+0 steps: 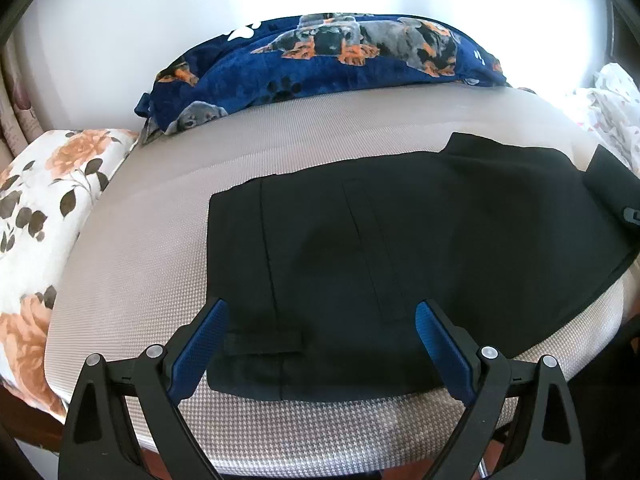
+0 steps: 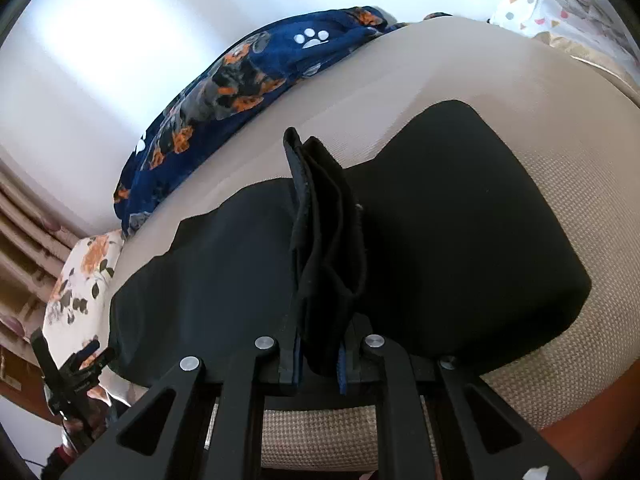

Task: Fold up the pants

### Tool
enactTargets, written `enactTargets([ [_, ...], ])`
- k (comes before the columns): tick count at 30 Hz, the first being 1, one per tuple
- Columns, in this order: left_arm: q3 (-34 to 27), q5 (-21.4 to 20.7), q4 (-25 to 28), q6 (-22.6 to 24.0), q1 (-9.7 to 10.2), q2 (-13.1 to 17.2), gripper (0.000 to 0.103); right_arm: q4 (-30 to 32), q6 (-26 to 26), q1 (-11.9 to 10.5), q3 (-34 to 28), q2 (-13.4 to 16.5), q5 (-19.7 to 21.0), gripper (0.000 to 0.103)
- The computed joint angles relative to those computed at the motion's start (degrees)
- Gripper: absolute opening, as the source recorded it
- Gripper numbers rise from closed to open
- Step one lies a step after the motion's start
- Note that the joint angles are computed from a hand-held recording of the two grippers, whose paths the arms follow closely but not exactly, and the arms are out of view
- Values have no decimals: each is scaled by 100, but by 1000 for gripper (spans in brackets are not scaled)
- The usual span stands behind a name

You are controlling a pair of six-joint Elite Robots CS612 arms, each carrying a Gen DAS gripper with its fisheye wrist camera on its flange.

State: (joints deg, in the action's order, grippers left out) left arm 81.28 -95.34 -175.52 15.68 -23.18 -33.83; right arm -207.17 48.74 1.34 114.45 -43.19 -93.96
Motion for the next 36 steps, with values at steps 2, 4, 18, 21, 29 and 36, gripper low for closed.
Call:
enactTargets([
  [2,-7,-1,28,-5,-1,3,94,35,-39,11,-13,-1,-4,12],
  [4,-23,-9,60,-4,0,10,94,53,-65,12,-21,-5,17,12],
  [18,-8,-8,131,23,-19,4,94,464,-599,157,-226,-26,114,12],
  [21,-13,-16,137,25,-17,8,94,539,-691,181,-264,-29,123,12],
  [29,-28,-26,162,58,-16,22,94,817,-988,232,-372,-23,170,12],
  [36,-22,-37,189,95,-18,23,94,986,-1155,284,-451,-12,158,15],
])
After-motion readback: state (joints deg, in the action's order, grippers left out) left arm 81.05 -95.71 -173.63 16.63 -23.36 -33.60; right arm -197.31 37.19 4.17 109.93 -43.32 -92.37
